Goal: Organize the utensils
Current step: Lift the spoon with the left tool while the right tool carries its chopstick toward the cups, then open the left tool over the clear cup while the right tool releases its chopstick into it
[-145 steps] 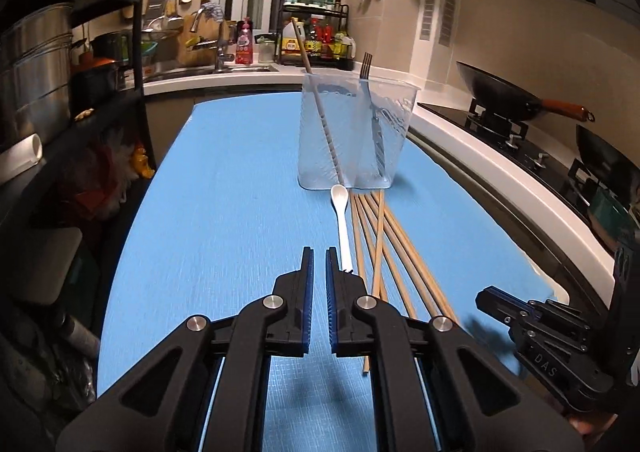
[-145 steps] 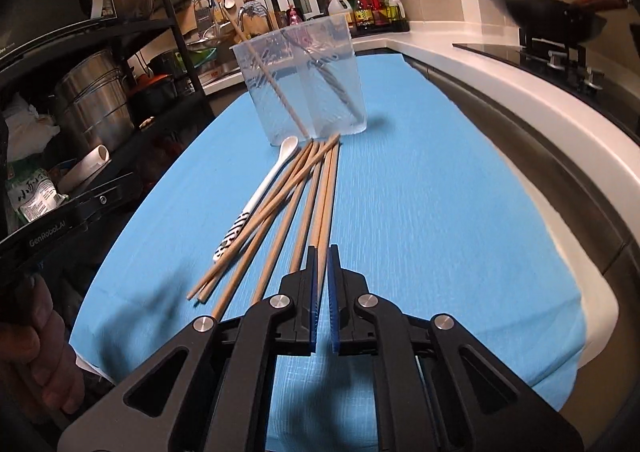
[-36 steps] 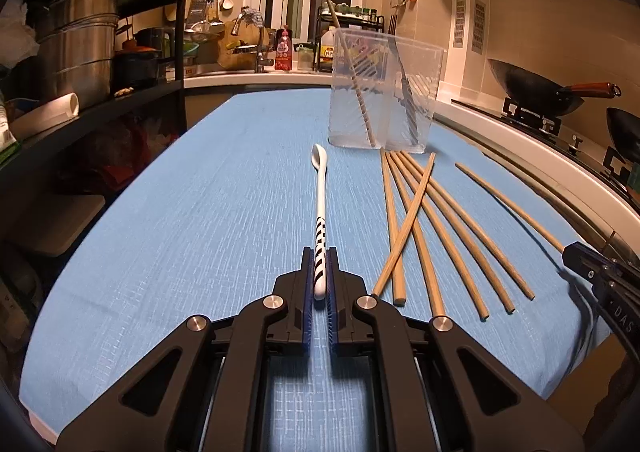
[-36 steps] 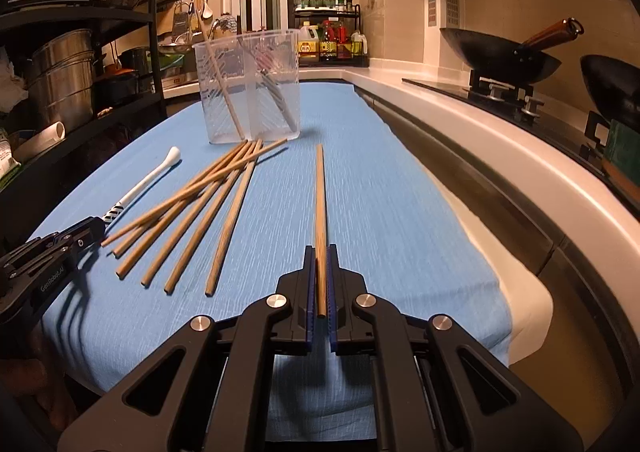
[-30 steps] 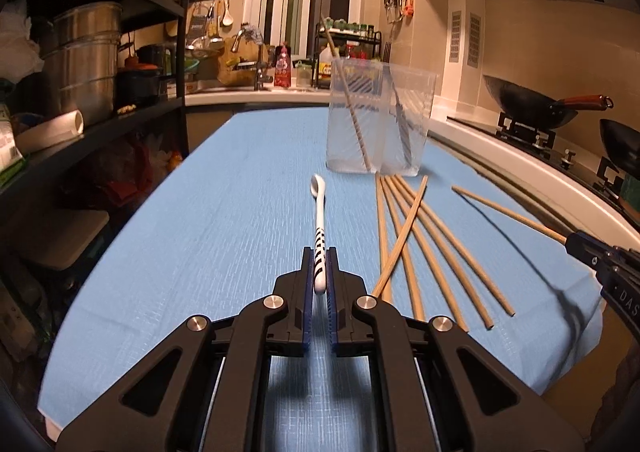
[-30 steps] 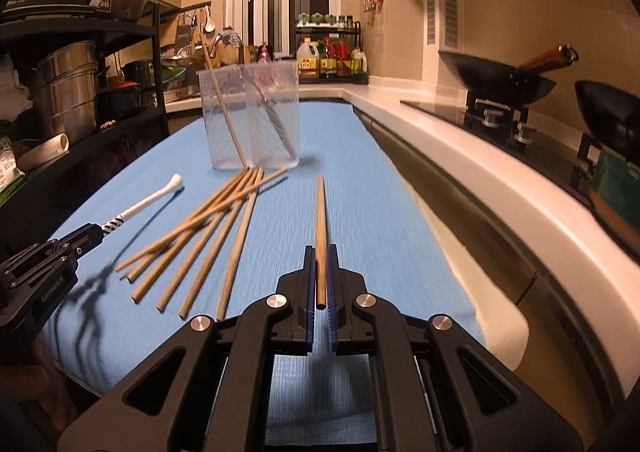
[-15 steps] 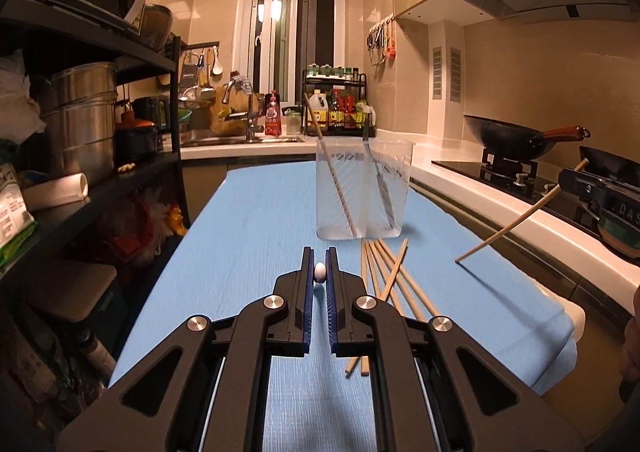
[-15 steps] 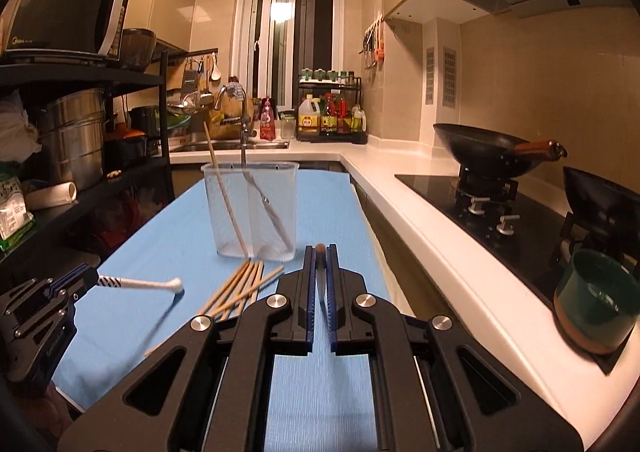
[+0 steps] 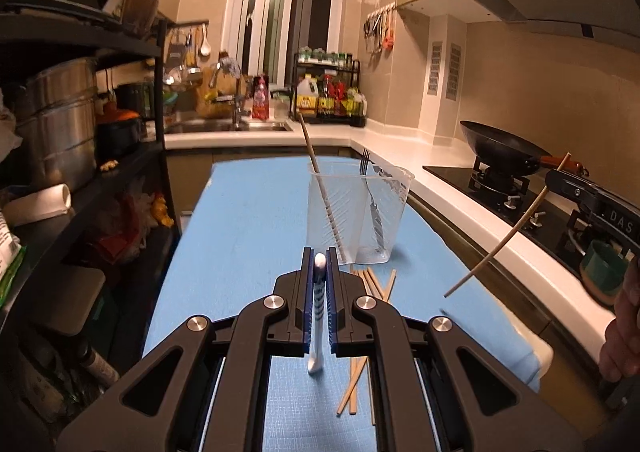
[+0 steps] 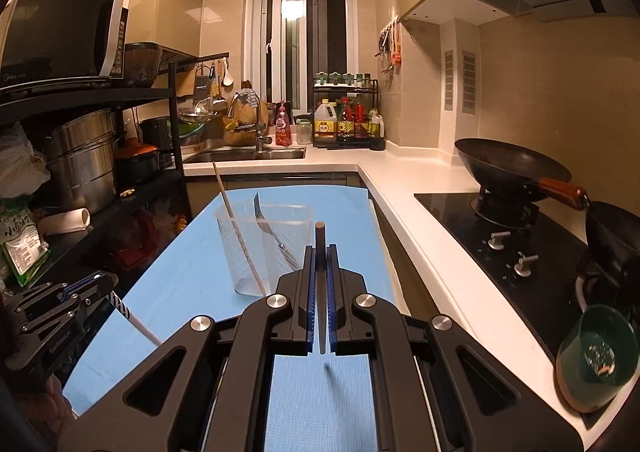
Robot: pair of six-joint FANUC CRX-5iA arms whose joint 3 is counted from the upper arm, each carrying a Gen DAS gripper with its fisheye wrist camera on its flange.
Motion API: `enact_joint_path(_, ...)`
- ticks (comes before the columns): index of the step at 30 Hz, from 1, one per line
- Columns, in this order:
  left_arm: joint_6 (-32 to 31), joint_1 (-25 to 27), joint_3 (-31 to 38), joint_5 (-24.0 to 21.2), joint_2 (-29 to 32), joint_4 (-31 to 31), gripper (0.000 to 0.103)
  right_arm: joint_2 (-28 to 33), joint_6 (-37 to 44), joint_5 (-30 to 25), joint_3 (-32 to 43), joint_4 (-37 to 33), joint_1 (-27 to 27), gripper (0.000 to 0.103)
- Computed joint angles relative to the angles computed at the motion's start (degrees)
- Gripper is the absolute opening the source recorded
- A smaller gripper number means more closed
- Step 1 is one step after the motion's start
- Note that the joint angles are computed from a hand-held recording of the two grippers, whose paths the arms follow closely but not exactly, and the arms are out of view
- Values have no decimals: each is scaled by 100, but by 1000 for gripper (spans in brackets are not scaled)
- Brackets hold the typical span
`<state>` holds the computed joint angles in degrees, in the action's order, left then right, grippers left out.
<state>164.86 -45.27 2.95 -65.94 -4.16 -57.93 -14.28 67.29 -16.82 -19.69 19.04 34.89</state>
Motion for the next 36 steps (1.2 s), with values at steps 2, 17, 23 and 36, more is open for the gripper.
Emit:
enact_joint_path(2,-399,376,86,217,-97,488,6,111,395,-271,406,-493,-11,5)
enact_joint_path(17,-2877,2374,997,1405,31,2896,6,1385,2578,-2064,3465,-2937,-410,5)
enact_joint_path(23,-3385,2684,1637,1843,517,3173,6,1889,2600,-2143,4187,-2907,-387,5)
enact_joint_path(36,-4273,3112,2287,2200,1536,3784,6,2994,2757,-2500,4942,-2959,-383,5)
